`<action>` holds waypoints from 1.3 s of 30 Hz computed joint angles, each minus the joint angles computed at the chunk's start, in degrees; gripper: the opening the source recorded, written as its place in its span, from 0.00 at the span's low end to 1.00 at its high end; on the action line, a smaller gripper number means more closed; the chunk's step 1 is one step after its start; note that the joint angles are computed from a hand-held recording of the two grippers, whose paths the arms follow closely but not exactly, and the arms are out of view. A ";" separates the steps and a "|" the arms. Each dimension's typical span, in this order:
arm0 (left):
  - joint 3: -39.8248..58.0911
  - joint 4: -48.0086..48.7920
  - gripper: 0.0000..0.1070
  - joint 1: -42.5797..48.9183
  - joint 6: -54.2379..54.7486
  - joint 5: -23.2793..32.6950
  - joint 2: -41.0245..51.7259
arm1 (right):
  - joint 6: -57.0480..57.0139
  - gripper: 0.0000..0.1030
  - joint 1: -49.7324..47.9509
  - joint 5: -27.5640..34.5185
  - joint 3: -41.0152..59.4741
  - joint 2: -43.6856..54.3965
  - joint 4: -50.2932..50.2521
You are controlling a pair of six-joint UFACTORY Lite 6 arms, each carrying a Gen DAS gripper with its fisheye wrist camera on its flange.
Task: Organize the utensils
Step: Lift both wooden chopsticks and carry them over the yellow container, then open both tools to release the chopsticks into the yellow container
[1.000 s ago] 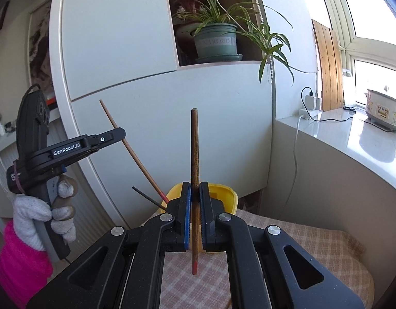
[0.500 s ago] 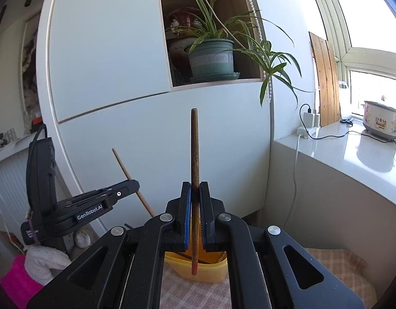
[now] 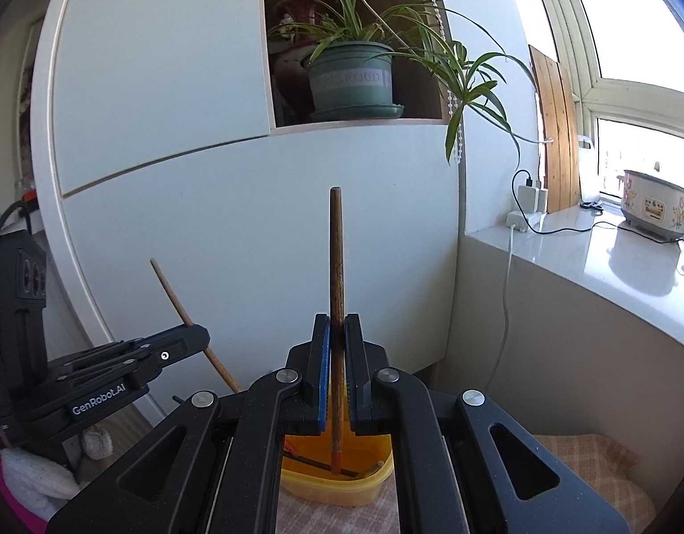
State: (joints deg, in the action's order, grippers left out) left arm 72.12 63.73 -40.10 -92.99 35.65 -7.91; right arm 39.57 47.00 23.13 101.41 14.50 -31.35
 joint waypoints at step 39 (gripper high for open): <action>3.32 9.99 0.32 -21.30 -5.11 22.29 0.78 | -0.30 0.59 -2.47 -3.41 -20.97 -19.39 2.69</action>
State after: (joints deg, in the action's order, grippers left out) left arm 75.44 73.72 -61.40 -98.10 57.94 -7.13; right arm 39.27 44.53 19.71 80.43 -4.89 -28.66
